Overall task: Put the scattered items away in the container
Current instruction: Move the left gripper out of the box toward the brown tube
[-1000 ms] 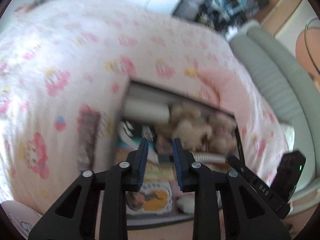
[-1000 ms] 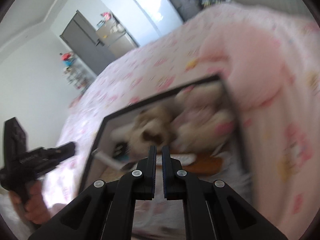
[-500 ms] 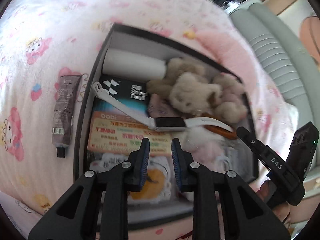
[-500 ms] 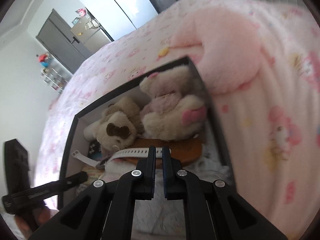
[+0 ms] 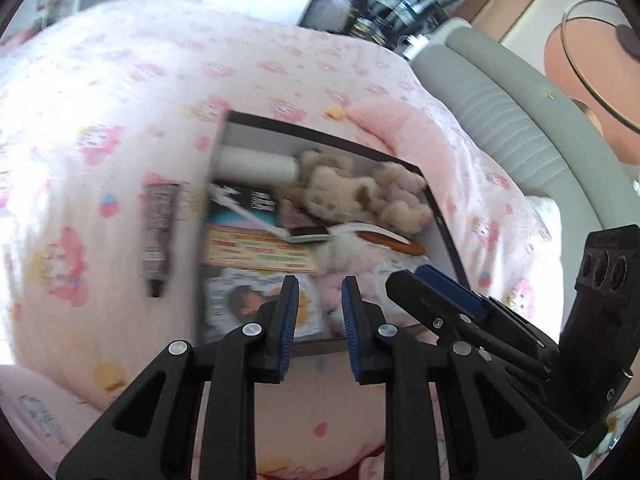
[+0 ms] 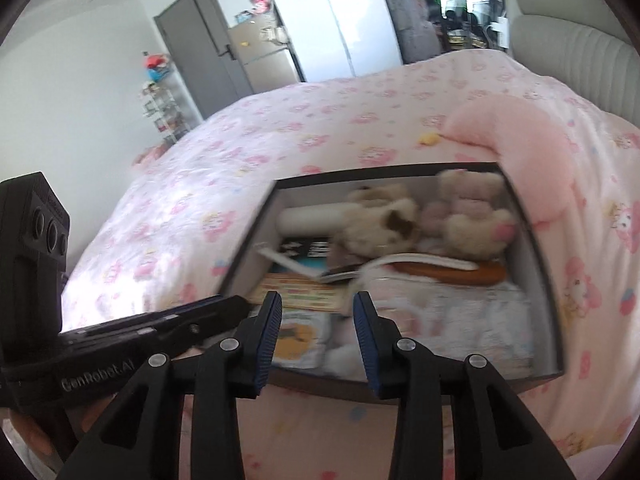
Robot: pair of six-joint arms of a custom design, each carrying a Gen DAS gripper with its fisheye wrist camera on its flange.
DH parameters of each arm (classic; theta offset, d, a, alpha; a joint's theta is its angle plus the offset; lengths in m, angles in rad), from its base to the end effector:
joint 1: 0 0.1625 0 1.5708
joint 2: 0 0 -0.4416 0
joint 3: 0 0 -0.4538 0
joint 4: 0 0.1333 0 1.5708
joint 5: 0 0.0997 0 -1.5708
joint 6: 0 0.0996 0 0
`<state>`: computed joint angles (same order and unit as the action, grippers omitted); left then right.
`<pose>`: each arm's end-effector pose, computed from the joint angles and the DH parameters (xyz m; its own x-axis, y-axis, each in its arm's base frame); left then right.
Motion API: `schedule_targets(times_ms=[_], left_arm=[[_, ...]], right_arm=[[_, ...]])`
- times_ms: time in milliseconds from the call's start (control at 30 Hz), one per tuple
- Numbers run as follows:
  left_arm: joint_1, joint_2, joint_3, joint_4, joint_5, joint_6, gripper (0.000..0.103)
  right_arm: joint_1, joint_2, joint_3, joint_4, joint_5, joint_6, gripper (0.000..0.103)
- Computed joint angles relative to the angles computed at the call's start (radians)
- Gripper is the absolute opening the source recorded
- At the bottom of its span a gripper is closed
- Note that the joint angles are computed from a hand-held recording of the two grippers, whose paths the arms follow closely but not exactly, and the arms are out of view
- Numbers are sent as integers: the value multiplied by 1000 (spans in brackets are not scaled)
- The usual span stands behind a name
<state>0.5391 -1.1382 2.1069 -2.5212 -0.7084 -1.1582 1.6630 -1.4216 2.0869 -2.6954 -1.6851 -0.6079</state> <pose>-0.3567 -0.4569 0.1228 -0.9152 -0.2435 -0.3212 0.0490 0.7238 -0.6882 0.1726 -0.5423 0.2746 -0.7687 -0.5435 0.3371 -0.6354 0.7092 -0.3055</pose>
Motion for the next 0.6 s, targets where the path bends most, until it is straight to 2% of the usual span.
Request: schedule_targets(times_ms=[133, 233, 367, 433, 500, 600], left_arm=[[-27, -86, 51, 157, 26, -143, 19], [-34, -156, 122, 139, 17, -191, 19], [-43, -241, 188, 180, 10, -259, 19], [-40, -275, 221, 157, 6, -269, 19], [-22, -294, 254, 75, -17, -260, 19], [18, -279, 269, 8, -49, -262, 19]], right_arm=[[41, -4, 42, -21, -31, 27, 33], [56, 14, 52, 3, -13, 70, 33], [75, 39, 67, 47, 6, 80, 33], [81, 53, 70, 75, 11, 87, 32], [82, 64, 76, 94, 21, 83, 32], [75, 70, 108, 70, 10, 65, 32]])
